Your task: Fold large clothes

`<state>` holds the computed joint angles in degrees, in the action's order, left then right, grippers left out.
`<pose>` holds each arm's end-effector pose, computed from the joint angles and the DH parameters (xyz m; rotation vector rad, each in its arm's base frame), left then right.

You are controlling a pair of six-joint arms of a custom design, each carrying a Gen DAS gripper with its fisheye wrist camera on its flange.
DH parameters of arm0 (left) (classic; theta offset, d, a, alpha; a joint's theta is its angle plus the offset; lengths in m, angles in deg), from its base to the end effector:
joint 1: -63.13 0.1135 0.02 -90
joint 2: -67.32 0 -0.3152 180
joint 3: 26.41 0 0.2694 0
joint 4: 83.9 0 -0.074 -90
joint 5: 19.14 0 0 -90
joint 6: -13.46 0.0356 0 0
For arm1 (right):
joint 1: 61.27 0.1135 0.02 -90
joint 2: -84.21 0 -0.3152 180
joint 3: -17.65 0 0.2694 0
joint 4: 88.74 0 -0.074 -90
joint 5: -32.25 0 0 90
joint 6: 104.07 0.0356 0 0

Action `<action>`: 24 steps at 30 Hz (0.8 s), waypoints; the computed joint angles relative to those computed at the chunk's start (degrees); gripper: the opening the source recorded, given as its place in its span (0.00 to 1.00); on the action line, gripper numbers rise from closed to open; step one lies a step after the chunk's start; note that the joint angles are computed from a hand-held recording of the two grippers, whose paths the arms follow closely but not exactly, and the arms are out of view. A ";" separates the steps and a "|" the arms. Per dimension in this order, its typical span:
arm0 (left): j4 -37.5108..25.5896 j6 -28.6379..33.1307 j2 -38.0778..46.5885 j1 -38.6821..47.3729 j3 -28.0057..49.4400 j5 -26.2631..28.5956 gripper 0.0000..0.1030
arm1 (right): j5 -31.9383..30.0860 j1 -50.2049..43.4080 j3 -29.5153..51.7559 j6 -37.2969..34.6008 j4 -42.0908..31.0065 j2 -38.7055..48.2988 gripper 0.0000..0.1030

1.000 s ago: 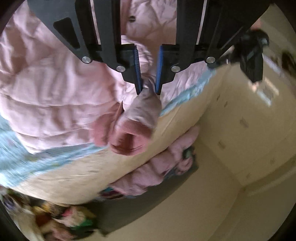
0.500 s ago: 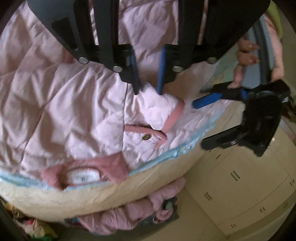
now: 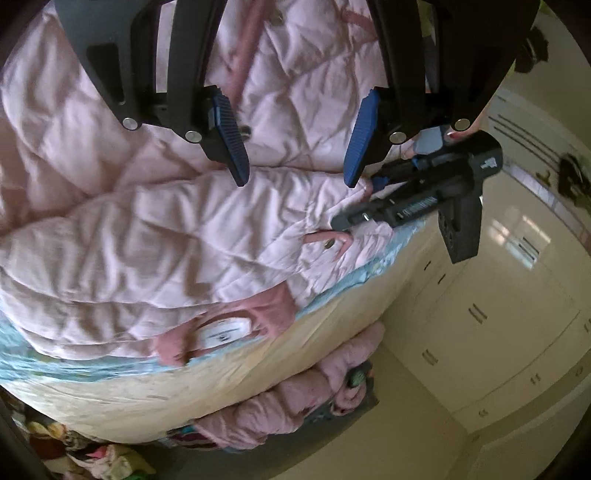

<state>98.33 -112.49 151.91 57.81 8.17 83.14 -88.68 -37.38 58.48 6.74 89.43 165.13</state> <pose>0.2348 -0.0295 0.1403 -0.5517 2.4018 -0.5829 0.2250 0.1197 0.1814 -0.3563 2.3627 1.0090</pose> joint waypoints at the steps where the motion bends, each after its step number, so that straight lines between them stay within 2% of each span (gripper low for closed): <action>1: -1.34 0.95 -0.12 -1.64 0.68 -2.62 0.29 | -0.55 -1.02 -0.24 -0.38 -0.47 -0.44 0.51; 2: -2.15 1.60 -0.36 -3.01 1.09 -5.01 0.12 | -1.22 -3.07 -0.85 -1.22 -1.54 -1.71 0.51; 3: -2.01 1.92 -0.79 -3.80 1.06 -6.61 0.07 | -1.30 -4.33 -1.15 -2.01 -2.28 -2.40 0.51; 6: -1.81 3.31 -5.38 -3.31 0.22 -7.85 0.06 | -0.99 -8.98 -1.67 -4.07 -4.97 -4.08 0.51; 11: -8.87 8.79 -17.82 -2.10 0.63 -14.47 0.06 | 0.69 -16.51 -0.07 -7.08 -7.34 -3.41 0.51; 16: -6.91 9.17 -12.72 0.79 0.04 -12.57 0.06 | 7.81 -18.31 4.61 -7.20 -6.59 0.34 0.51; 24: -5.80 8.84 -8.49 4.38 -1.31 -9.90 0.06 | 13.92 -15.67 13.78 -8.92 -7.51 12.12 0.51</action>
